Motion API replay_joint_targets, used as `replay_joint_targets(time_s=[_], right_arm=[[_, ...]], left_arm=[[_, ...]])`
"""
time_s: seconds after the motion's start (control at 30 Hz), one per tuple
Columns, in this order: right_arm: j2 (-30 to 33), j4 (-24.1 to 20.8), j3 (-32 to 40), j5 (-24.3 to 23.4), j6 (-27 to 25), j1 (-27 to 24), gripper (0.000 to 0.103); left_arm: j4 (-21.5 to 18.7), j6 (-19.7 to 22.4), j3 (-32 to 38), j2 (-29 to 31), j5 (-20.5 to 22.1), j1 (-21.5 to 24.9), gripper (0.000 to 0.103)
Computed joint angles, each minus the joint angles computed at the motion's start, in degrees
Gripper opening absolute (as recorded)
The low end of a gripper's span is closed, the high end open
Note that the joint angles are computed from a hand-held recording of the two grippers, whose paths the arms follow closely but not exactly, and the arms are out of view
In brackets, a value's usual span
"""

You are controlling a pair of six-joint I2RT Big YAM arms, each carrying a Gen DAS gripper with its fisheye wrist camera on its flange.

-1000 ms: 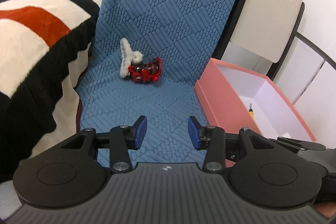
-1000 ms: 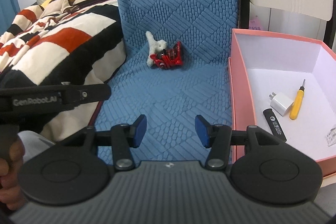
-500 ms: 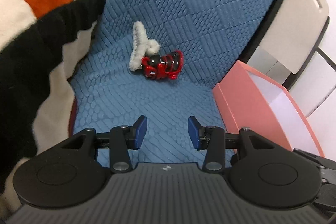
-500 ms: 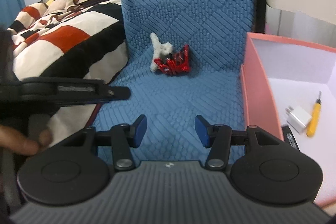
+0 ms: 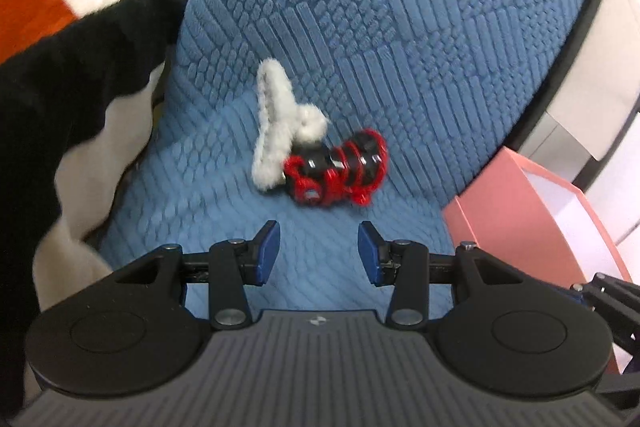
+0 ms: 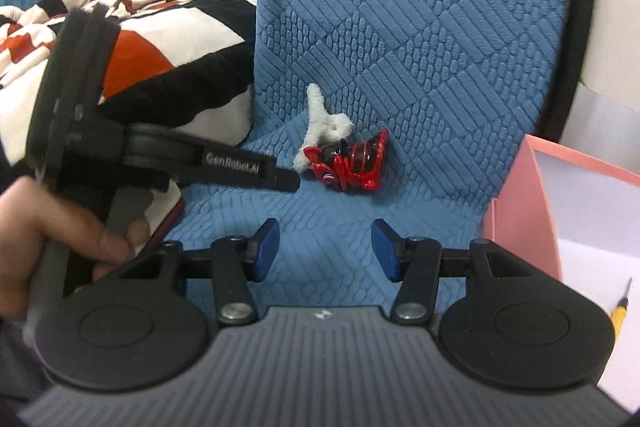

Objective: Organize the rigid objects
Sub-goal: 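Withdraw both tools from the box toward the fluffy toy and red figurine, then grasp the white fluffy toy with the left gripper while the right gripper grasps the red figurine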

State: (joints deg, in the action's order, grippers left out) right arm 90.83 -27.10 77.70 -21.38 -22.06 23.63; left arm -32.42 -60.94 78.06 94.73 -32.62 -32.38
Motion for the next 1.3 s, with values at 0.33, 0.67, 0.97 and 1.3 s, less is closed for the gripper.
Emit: replay_joint_targets(time_s=[0.33,0.67,0.97,1.3], right_arm=[[7.0,-2.7,8.0,0.8,-2.1,1.8,0.054],[13.3,-2.1,13.6,4.4,-12.6,4.1,0.053],[17.5,-1.3,17.8,4.2,-21.3,4.7,0.055],[20.3,2.8,18.4,6.7,-32.7,6.0,0.059]], left_arm=[[3.4,2.1,-0.1,1.5,3.9,5.2,0.049],[5.7,3.1,0.1,3.0,6.8,8.6,0.049],[6.7,4.0,0.8,4.2,8.4,10.4,0.049],[5.8,3.8,2.1,5.2,7.6,10.9,0.041]])
